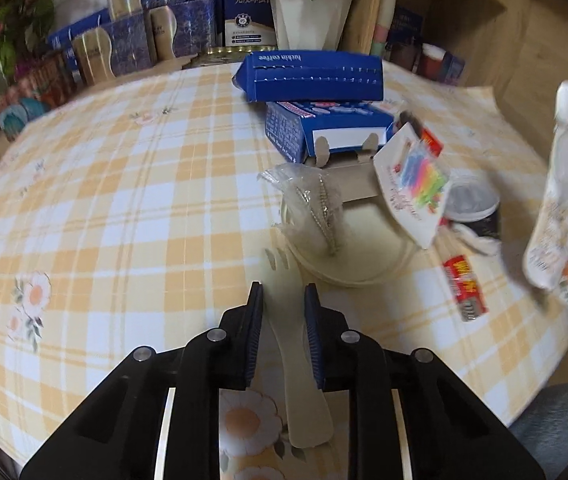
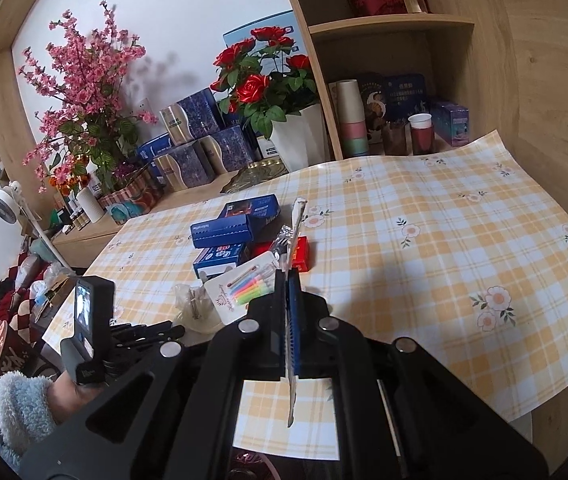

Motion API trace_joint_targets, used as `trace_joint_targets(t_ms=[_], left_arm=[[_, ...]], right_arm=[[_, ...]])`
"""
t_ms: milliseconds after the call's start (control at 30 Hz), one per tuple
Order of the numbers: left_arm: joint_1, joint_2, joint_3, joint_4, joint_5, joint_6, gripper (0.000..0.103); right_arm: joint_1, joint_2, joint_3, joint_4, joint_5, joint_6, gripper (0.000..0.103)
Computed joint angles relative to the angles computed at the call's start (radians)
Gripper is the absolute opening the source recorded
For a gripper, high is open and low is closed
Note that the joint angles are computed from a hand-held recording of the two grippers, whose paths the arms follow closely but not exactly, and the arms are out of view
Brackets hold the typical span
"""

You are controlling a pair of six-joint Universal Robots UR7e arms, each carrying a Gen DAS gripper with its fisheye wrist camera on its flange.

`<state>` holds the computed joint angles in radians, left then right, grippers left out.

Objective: Collect trash

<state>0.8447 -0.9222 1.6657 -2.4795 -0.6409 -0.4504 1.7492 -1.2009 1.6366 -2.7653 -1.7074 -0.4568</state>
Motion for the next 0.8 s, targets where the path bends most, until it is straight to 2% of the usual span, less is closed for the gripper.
trace_joint_targets(t_ms=[133,367,600,800], left_arm=[[-0.023,-0.054,0.063,-0.082,-0.036,0.019,0.02],[-0.105,-0.155,0.164,-0.157,-0.04,0.068,0.02],[-0.184,-0.254,0.262,-0.193,-0.043,0.021,0.02],[-0.255,-0.338,0.347,-0.169,-0.025,-0.034,0.02]], right_arm=[[0.005,-0.016,0.018,0.007,0.008,0.001,0.006],[0.026,-0.045,0.057,0.013,0.013,0.016,0.006],[0.064,-0.091,0.12,0.035,-0.004,0.004,0.006],[0.1,-0.15,0.205,0.071,-0.017,-0.022,0.006]])
